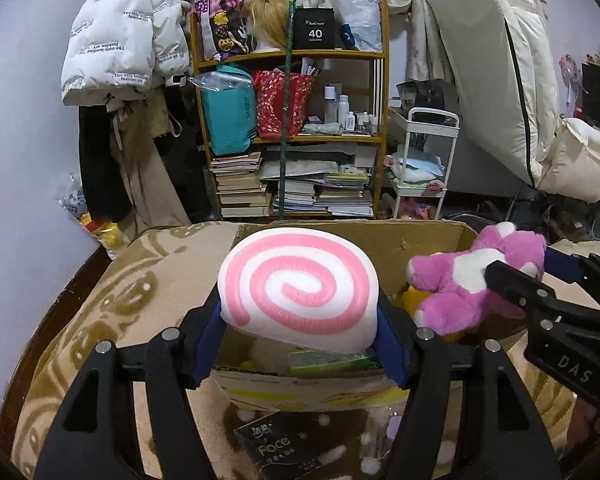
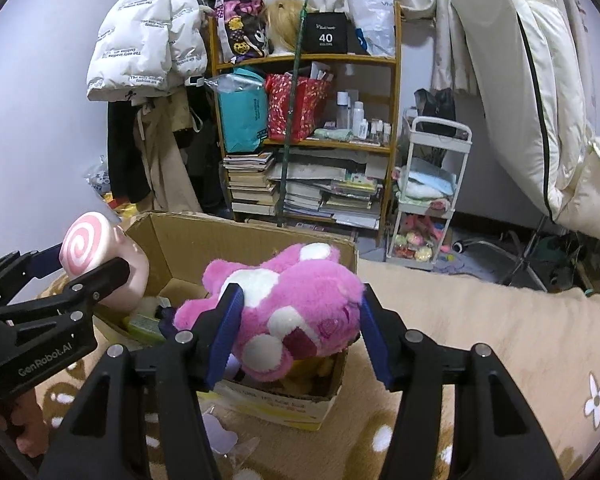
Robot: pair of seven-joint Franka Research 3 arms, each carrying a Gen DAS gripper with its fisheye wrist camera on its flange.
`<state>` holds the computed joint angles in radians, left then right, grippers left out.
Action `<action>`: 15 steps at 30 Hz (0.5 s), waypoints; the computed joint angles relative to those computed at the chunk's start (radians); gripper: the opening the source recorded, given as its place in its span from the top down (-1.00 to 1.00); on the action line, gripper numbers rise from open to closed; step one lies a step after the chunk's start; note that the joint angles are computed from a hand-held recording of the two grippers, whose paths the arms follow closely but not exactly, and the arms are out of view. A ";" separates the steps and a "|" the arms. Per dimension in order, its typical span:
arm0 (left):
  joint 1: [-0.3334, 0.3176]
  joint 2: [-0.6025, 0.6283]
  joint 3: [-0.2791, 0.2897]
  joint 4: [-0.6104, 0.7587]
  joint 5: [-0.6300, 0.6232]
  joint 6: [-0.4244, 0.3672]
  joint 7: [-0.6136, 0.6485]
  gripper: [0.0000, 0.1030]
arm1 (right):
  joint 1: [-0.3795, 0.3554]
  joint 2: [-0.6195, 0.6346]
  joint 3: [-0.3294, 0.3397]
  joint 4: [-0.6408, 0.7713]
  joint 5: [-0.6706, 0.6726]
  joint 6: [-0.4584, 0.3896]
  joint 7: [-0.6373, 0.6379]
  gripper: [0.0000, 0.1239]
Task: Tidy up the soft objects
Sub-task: 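Lower both held items into the cardboard box and open both tools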
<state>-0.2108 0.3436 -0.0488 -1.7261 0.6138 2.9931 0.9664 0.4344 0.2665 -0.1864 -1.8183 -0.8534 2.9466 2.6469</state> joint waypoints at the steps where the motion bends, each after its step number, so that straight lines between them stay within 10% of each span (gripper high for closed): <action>1: 0.010 0.000 -0.012 -0.002 -0.014 -0.001 0.014 -0.30 | -0.008 0.001 0.008 -0.001 0.018 0.002 -0.015 0.01; 4: 0.036 0.003 -0.048 -0.002 -0.065 -0.005 0.078 -0.36 | -0.035 0.002 0.044 -0.010 0.116 0.002 -0.117 0.01; 11: -0.099 -0.026 0.104 -0.010 0.204 -0.013 -0.136 -0.82 | -0.024 0.001 0.038 -0.020 0.208 0.010 -0.231 -0.01; 15: -0.055 -0.037 0.053 -0.014 0.220 -0.016 -0.135 -0.87 | -0.016 -0.004 0.030 -0.026 0.245 0.020 -0.263 -0.17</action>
<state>-0.2658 0.3071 0.0046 -1.7401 0.8333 2.9769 0.8315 0.4183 0.2624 -0.1561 -1.8444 -0.6081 2.9665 2.3837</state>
